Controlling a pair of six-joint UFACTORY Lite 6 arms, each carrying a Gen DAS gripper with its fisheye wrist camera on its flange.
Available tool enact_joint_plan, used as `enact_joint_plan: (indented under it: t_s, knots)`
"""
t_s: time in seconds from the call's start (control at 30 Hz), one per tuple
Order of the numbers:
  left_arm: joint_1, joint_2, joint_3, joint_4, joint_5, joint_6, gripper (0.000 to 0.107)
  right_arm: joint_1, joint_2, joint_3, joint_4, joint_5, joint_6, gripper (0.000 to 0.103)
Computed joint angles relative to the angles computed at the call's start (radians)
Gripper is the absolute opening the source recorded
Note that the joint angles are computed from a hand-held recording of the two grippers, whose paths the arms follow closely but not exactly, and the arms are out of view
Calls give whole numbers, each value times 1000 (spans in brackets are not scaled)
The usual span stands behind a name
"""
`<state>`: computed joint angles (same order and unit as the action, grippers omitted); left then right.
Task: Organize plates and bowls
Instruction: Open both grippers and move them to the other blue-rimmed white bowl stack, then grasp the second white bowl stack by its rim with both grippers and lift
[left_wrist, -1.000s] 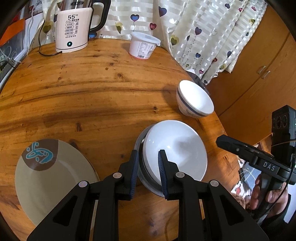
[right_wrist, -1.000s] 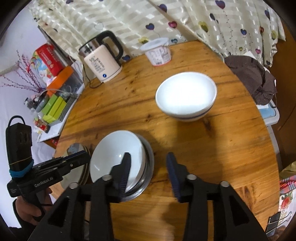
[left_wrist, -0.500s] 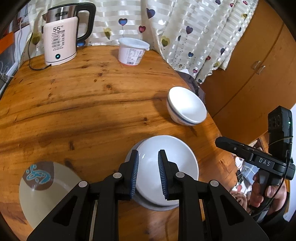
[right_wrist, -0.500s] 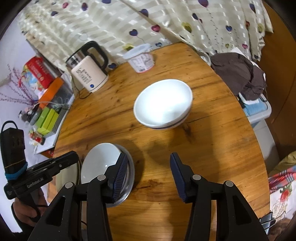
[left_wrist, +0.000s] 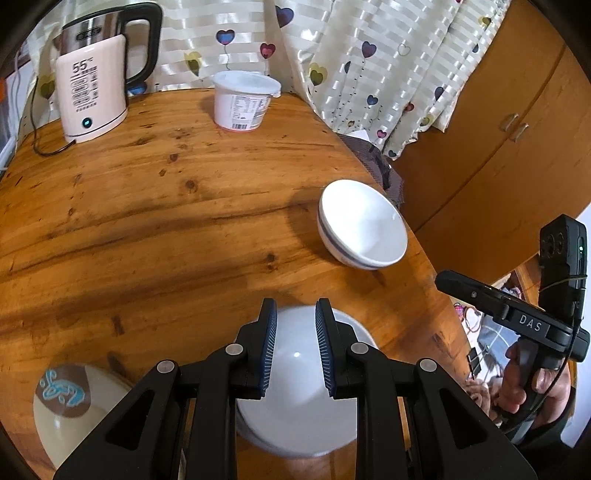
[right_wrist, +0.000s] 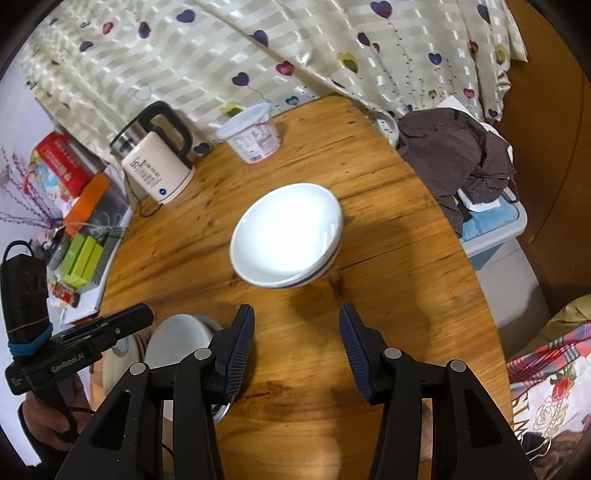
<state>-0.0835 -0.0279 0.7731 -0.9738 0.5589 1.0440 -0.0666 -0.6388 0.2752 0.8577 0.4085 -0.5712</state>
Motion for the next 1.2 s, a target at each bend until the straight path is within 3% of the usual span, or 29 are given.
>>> enact_joint_plan:
  t_s: [0.97,1.2]
  knots:
    - [-191,446,460,92,-20,-193,23,-116,436,216,408,-21,-488,47]
    - [-200,527,536,101,0,-211,23,-124,527,258,495,-22,-582,40]
